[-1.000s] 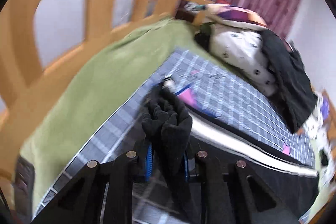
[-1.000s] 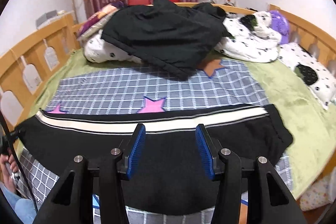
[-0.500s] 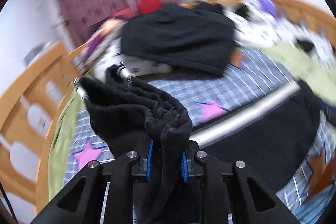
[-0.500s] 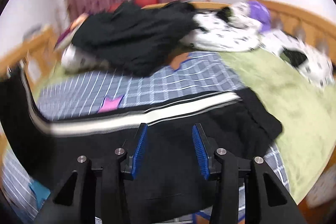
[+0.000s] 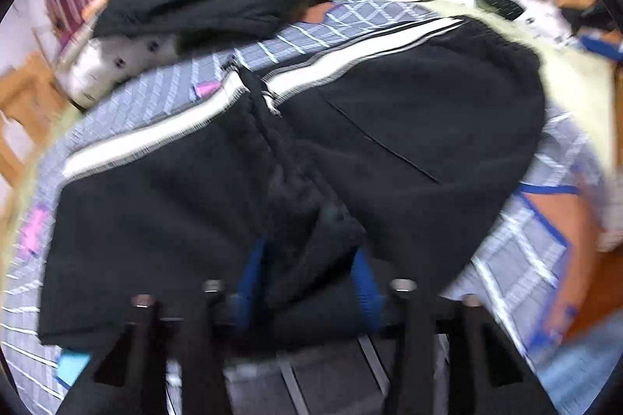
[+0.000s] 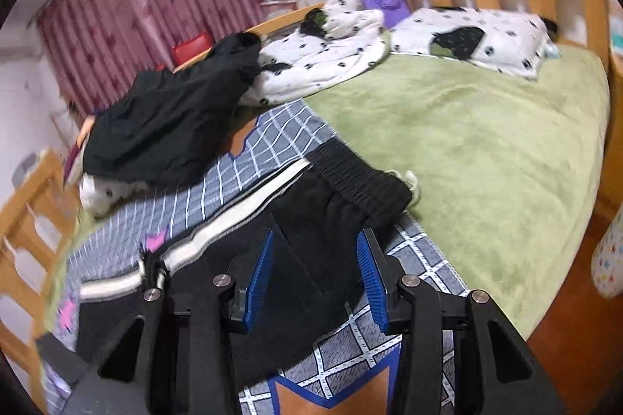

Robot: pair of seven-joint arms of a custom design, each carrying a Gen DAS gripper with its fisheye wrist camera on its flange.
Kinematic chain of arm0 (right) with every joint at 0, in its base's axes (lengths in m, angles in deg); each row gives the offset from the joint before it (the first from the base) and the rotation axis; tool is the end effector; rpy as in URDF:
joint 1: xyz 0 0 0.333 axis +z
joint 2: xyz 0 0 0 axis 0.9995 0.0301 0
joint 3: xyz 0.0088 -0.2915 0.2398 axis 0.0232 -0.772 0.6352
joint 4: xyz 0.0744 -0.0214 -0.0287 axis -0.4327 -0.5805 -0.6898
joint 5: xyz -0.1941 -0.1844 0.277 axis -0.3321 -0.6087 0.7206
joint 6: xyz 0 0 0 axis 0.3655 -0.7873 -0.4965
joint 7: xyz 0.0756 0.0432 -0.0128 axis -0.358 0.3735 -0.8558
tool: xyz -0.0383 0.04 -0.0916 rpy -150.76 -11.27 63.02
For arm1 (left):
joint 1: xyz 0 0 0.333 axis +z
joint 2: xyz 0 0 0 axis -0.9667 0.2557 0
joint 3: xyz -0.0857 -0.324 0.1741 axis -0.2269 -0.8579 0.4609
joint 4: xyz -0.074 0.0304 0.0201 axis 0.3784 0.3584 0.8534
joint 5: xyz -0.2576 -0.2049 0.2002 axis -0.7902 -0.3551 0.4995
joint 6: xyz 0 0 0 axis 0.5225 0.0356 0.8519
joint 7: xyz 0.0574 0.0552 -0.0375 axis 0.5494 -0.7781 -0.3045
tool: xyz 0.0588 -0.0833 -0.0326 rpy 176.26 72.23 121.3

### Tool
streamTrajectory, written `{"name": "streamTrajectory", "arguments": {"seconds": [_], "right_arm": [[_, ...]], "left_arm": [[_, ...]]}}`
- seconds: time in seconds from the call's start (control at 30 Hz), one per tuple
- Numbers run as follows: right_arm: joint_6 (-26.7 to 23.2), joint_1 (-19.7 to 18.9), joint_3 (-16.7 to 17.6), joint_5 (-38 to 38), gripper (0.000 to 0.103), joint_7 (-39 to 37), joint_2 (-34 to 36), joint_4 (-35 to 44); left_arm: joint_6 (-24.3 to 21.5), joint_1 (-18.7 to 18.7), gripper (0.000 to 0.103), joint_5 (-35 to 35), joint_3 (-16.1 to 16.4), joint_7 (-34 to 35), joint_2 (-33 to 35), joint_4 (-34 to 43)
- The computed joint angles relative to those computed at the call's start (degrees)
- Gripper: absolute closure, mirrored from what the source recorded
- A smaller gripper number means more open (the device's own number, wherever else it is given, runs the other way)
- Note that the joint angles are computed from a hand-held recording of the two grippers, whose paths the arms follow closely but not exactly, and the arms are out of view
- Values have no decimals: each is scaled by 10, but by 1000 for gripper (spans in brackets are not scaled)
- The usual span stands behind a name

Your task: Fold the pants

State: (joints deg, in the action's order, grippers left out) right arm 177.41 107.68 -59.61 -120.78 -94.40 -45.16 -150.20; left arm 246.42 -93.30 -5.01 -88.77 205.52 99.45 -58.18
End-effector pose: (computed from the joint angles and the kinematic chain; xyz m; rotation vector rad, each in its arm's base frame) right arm 0.5111 0.2003 0.4106 -0.5906 2.4005 -0.9169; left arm 0.6463 -0.3365 0.3174 -0.7971 2.5961 -0.8277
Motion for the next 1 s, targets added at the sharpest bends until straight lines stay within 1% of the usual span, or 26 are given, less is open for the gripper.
{"name": "streamTrajectory", "arguments": {"seconds": [0.03,0.07,0.13,0.17,0.2,0.23,0.27,0.3,0.33,0.37,0.4,0.43,0.47,0.53,0.6,0.63,0.67,0.7,0.73,0.77,0.8,0.83,0.87,0.9,0.93,1.0], "right_arm": [[7,-2,0,5,59,-31,14,16],[15,-2,0,8,59,-50,24,27],[43,0,-3,2,59,-68,46,49],[60,2,-5,-1,59,-73,58,62],[89,0,-7,0,59,-89,75,79],[119,-2,-10,6,59,-108,93,95],[145,-2,-13,10,59,-121,109,110],[175,-1,-16,13,59,-134,130,130],[200,1,-17,23,59,-154,152,153],[221,-2,-13,47,59,-192,173,174],[236,-9,-2,82,59,-245,196,199],[244,-12,6,108,59,-286,217,222],[250,-11,8,123,59,-306,232,238],[255,-7,10,157,59,-336,258,268],[252,-4,11,190,60,-365,280,294],[244,-3,13,209,62,-385,293,310],[231,-8,25,232,82,-422,308,328],[198,3,24,243,85,-453,316,347],[184,28,2,232,87,-461,313,353],[193,51,-25,199,88,-430,299,339],[222,87,-72,149,89,-359,279,315],[242,109,-101,115,89,-308,266,298],[251,123,-117,88,89,-263,253,283],[246,122,-113,93,89,-259,249,275],[239,108,-94,121,88,-283,255,274],[213,73,-45,207,88,-371,282,289]], "left_arm": [[-35,50,33,-12,-45,27,-10,-4],[-54,81,31,-29,-71,48,-17,-8],[-87,154,31,-84,-125,104,-36,-18],[-97,172,30,-104,-134,122,-39,-18],[-109,187,28,-120,-134,132,-43,-11],[-111,196,27,-135,-124,133,-47,-6],[-113,189,27,-139,-108,125,-41,8],[-124,186,26,-141,-85,110,-36,28],[-139,171,26,-131,-48,79,-27,54],[-151,158,26,-120,-21,51,-16,79],[-168,149,26,-109,6,15,-2,110],[-189,151,26,-103,22,-14,15,142],[-202,148,26,-94,33,-39,33,172],[-231,155,26,-76,48,-77,58,219],[-258,158,26,-60,54,-115,90,269],[-268,166,26,-57,52,-126,97,280],[-273,168,26,-51,51,-134,105,292],[-275,170,26,-45,52,-142,108,298],[-276,176,26,-44,46,-141,110,300],[-284,183,26,-45,40,-140,114,308],[-297,191,26,-47,33,-138,118,316],[-316,198,26,-50,24,-134,121,323],[-329,199,26,-50,22,-136,130,337],[-340,201,26,-53,16,-132,134,340],[-345,199,26,-51,15,-128,137,341],[-339,184,26,-35,29,-131,138,334]]}}
